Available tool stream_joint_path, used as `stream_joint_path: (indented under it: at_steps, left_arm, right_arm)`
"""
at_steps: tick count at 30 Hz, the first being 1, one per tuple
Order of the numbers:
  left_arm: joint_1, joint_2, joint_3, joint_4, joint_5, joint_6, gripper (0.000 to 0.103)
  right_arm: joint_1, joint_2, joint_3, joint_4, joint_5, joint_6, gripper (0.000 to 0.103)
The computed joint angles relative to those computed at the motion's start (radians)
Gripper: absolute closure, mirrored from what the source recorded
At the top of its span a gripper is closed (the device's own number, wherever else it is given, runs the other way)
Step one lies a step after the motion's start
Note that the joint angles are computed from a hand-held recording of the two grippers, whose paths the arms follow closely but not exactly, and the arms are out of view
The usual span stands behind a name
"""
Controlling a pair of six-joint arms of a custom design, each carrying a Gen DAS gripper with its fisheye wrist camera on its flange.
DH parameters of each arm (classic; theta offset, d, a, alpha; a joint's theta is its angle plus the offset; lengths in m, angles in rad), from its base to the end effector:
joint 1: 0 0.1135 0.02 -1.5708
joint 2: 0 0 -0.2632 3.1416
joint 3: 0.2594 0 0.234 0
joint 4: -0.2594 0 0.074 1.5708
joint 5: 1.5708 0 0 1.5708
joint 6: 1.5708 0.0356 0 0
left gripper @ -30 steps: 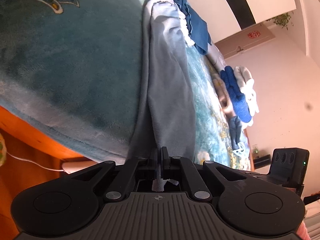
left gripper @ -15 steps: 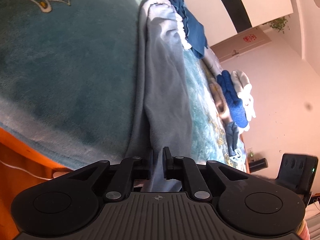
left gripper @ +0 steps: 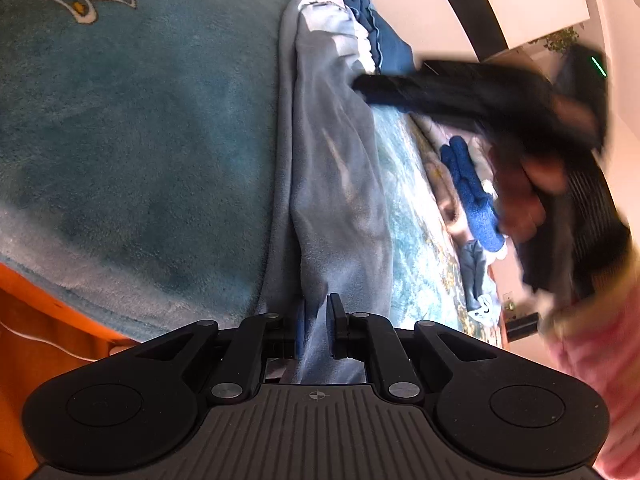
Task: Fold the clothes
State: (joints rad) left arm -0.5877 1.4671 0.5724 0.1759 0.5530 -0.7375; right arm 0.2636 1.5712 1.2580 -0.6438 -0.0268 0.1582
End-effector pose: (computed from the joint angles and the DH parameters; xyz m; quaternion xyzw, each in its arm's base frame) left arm 0.2057 -0.1595 0.1678 0.0469 0.8820 -0.4405 0.1605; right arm 0.3057 0.0835 0.2745 -0.0542 0.9517 0.0757 0.2927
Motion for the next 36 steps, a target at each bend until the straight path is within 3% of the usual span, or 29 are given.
stream_joint_path:
  at_steps: [6,8,15,25,28,32,36]
  left_arm:
    - [-0.019,-0.003,0.016,-0.027,-0.025,0.036,0.095]
    - [-0.018,-0.005,0.022,-0.041,-0.024,0.063,0.095]
    - [-0.006,0.007,0.033,-0.051,-0.002,0.111,0.095]
    - [0.019,0.015,0.033,-0.052,0.046,0.129,0.095]
    - [0.015,0.025,0.04,-0.046,0.045,0.129,0.095]
    - [0.008,0.044,0.043,-0.017,0.044,0.114,0.095]
    - [0.019,0.043,0.034,-0.008,0.053,0.124,0.095]
  right_arm:
    - [-0.018,0.28,0.264,-0.054,0.024,0.001,0.077]
    - [-0.015,0.342,0.328,-0.071,0.037,0.012,0.07]
    - [-0.022,0.452,0.452,-0.098,0.06,0.079,0.07]
    - [-0.017,0.553,0.577,-0.158,0.098,0.075,0.071]
    - [-0.022,0.563,0.587,-0.16,0.101,0.079,0.077]
    - [-0.039,0.567,0.593,-0.159,0.082,0.084,0.095]
    - [-0.057,0.552,0.568,-0.138,0.055,0.075,0.099]
